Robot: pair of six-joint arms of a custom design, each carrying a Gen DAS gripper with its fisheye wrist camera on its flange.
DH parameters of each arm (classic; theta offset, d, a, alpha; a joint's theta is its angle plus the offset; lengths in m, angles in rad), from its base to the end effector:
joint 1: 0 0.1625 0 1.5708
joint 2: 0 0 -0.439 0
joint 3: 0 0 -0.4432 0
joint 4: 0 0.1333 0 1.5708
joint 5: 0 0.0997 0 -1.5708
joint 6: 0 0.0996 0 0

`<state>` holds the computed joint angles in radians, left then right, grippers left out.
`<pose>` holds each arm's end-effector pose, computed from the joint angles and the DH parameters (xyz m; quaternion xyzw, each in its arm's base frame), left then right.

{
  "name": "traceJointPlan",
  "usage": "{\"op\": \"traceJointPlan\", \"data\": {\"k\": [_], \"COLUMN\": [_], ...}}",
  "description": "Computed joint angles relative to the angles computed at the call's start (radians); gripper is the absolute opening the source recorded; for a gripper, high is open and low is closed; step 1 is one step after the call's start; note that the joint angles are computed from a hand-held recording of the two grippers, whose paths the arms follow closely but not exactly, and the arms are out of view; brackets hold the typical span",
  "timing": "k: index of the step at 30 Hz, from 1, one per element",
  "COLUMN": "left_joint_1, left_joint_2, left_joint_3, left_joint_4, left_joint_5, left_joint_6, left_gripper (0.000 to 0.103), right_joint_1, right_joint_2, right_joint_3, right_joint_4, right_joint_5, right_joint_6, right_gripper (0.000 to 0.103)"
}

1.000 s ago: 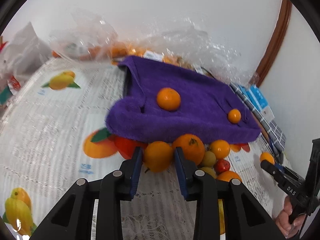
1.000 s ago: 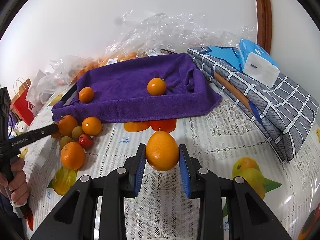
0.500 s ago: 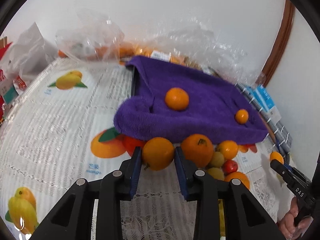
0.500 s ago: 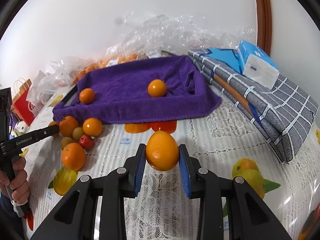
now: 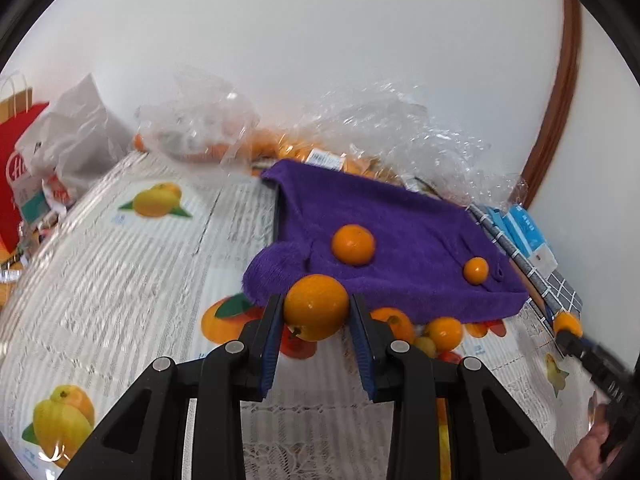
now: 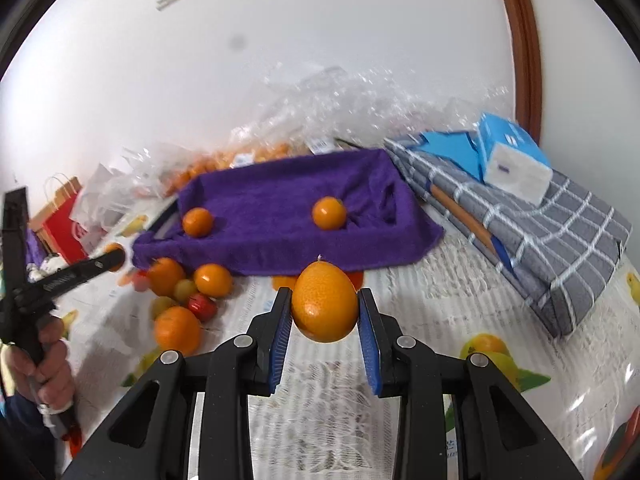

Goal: Organize fruits
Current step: 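Carry both held oranges over the purple towel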

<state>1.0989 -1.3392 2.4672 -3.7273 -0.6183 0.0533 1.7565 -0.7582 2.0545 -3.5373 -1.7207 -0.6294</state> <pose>0.0130 -0.4463 0.2449 -0.0169 0.8058 -0.5105 0.2996 0.2231 -0.5464 0.0225 0.3507 -0.8744 0.3043 0.1411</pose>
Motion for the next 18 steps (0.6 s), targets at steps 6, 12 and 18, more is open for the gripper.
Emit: {"op": "traceJointPlan", "data": {"k": [6,12,18], "left_joint_1": [-0.028,-0.003,0.051], "left_joint_2": [0.023,0.091,0.145], "left_joint_3": [-0.071,-0.193,-0.26], "left_joint_4": [-0.006,0.02,0.063], "left_joint_5": [-0.009,-0.031,-0.079], "left_joint_6": [0.075,0.136,0.099], "left_gripper": [0.031,0.031,0.031], "right_joint_1": [0.039,0.058,0.04], "right_joint_2": [0.01,0.091,0.167], "right_joint_3": [-0.102,-0.226,-0.323], "right_joint_4": [0.038,0.016,0.044], "right_joint_5": [-0.017,-0.054,-0.061], "right_joint_6": [0.008,-0.032,-0.038], "right_gripper": [0.032,0.032,0.032]}}
